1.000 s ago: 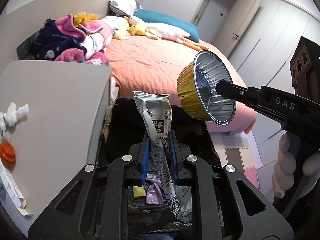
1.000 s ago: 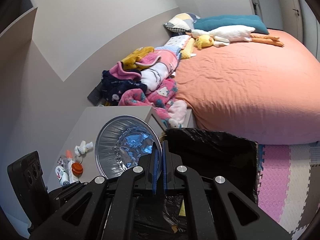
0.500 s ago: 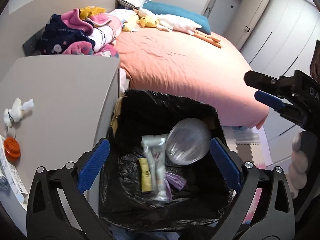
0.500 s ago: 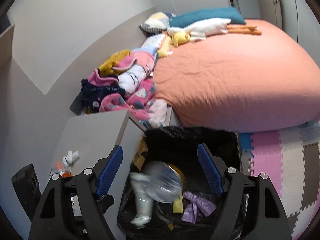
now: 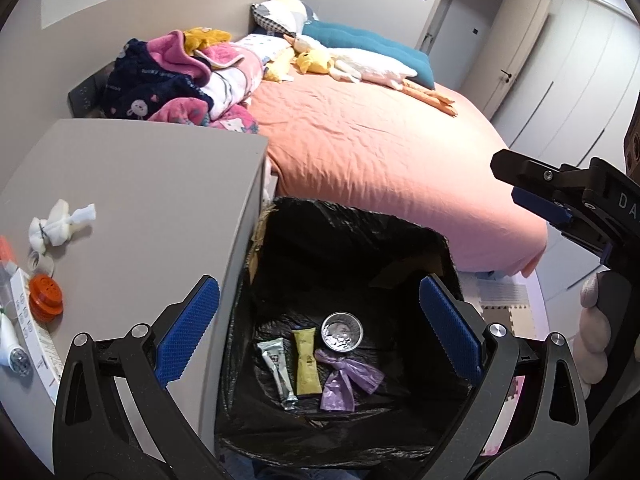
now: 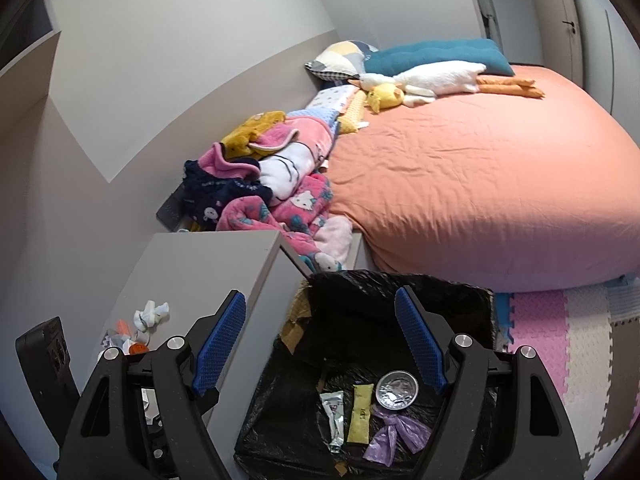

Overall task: Collect trash
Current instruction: 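Move both tools back to the table toward the white bottle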

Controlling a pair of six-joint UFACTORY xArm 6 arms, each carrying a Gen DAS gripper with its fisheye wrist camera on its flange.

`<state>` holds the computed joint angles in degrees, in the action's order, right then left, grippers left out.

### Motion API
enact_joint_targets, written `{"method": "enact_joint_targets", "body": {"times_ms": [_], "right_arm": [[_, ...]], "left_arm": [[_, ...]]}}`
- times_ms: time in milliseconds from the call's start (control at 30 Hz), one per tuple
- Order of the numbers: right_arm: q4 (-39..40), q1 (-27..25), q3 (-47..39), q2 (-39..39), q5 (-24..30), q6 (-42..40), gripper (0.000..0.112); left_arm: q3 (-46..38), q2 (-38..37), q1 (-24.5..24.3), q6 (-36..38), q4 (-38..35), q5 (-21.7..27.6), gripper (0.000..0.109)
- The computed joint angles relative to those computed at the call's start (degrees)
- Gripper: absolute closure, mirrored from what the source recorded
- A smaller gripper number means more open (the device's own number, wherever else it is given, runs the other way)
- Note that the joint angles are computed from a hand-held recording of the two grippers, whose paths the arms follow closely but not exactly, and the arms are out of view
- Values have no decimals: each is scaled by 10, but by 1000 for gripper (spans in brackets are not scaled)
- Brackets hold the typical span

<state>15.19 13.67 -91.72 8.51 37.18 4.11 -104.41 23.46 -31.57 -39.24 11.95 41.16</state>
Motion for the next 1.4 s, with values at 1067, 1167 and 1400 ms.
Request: {"method": "enact_joint_targets", "body": {"times_ms": [1067,1167,1400], "right_arm": [[100,124,-171,137,93,-125,36],[101,137,-200,158,107,-128,36],[108,162,-257,203,140,-129,36]], "left_arm": [[306,-245,68,-214,154,-5,12],[329,-265,76,-226,161,-4,12],[384,-314,96,-256,170,7,12]]}}
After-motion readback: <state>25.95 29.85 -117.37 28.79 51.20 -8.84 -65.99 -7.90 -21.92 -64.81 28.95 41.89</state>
